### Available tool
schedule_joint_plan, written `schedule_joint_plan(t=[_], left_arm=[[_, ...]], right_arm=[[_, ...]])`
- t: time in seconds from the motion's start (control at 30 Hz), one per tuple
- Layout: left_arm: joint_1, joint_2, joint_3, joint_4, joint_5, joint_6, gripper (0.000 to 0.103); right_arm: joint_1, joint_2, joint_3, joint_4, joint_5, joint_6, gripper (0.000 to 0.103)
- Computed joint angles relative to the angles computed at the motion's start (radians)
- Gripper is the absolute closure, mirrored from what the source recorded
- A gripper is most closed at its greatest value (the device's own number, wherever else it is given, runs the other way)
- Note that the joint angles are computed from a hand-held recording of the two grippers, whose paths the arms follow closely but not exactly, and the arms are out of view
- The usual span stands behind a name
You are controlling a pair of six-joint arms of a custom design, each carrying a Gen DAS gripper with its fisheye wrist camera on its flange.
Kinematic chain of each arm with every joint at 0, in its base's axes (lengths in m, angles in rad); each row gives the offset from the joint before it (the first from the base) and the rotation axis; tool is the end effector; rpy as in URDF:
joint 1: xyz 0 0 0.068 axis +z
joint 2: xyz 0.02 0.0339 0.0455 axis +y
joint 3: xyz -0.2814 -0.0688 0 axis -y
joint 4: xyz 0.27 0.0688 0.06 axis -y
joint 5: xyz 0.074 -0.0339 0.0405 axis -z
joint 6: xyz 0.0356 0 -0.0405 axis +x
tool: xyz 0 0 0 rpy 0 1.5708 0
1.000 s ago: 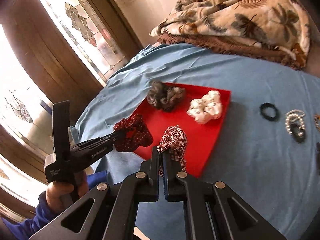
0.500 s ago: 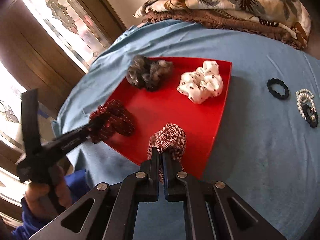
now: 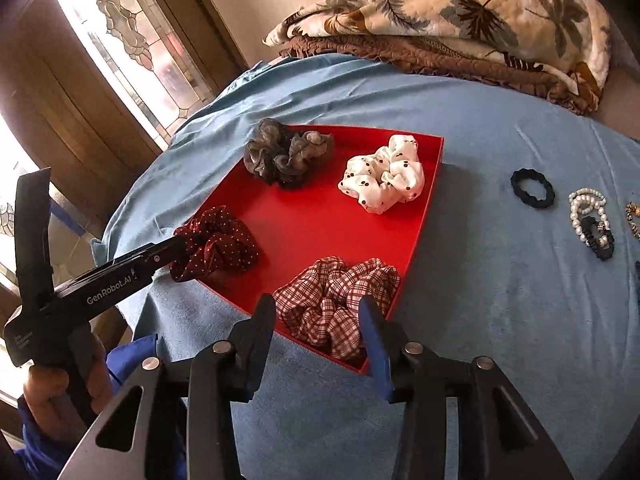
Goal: Organize jewelry
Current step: 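Lift both open tools away from the tray toward the jewelry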
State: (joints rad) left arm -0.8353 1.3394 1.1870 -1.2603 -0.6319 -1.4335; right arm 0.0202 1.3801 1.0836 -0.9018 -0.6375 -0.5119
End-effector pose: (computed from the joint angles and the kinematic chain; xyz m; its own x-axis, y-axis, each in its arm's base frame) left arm 0.1817 -0.1695 0.3043 -0.6216 -0.5044 -0.5994 -0.5830 0.8089 -0.0761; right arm 0.2793 0.0268 0.2727 -0.6978 -0.4078 -0.5888 -0.6591 0.6874 0.3050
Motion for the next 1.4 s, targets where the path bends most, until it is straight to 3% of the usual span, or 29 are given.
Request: schedule_joint_plan(t=[0.27,0.73,0.93,1.17,1.4], left_arm=[[-0.049,0.102,0.119,-0.095,-0.036,-0.006,0.052],[-0.09,0.324,0.385,-0.151,-0.037,0.09,0.05],[-0.109,0.442,0.562,-0.156,-0.048,0.196,0.046],[-0.09,0.615,0.774,-0.048,0.022,0.384,0.045],[-0.052,0.903,1.139,-0.014,0.107,0.577,0.045]], right_arm=[[-0.112,0.034,0.028,-0.04,-0.045,-0.06,0.054],[-0.368,0.177,0.136,-0.122,-0.11,-0.188,0.051],[-0.514,0.278,0.216,-0.127,-0.115,-0.246,0.048],[-0.664,0.462,0.406,-0.128,-0.131,-0.199,0.046],[-0.718,0.596,0.557,-0.117,-0.152,-0.126,0.043]])
